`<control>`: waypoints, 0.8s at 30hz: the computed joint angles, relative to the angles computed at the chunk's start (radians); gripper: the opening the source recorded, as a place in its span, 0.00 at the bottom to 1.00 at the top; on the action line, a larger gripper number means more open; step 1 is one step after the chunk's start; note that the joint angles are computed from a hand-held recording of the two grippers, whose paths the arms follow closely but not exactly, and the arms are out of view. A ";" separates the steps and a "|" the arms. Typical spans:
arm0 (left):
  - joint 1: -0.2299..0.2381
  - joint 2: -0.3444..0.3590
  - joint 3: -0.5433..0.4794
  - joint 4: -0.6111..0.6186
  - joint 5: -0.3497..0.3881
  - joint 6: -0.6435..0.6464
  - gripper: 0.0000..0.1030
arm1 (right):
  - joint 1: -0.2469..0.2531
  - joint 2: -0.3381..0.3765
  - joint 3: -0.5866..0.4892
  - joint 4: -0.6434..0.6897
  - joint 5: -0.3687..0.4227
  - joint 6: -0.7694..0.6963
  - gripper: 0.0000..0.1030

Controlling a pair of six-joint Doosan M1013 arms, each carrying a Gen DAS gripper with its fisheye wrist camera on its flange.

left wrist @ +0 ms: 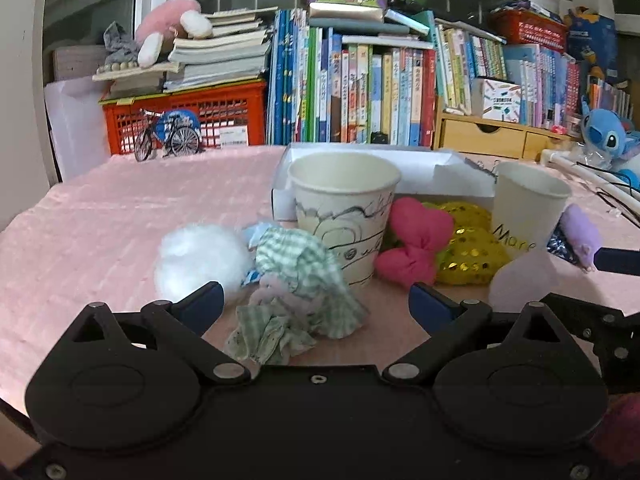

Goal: Organize soft objects
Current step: 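Move both grippers back over the remaining soft objects, then grasp the green gingham cloth with the left gripper while the right gripper grasps the pale pink sock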

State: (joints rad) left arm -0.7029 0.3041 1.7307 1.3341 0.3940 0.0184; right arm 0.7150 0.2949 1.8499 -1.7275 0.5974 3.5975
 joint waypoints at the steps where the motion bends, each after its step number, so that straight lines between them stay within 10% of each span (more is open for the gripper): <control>1: 0.001 0.003 -0.002 -0.003 -0.001 -0.003 0.96 | 0.000 0.003 -0.001 -0.003 -0.001 0.006 1.00; 12: 0.024 0.016 0.020 0.116 -0.063 -0.261 0.96 | 0.013 0.043 -0.025 0.006 0.021 -0.003 0.99; 24: 0.013 0.032 0.012 0.080 -0.014 -0.203 0.84 | 0.022 0.070 -0.046 0.006 0.034 -0.006 0.92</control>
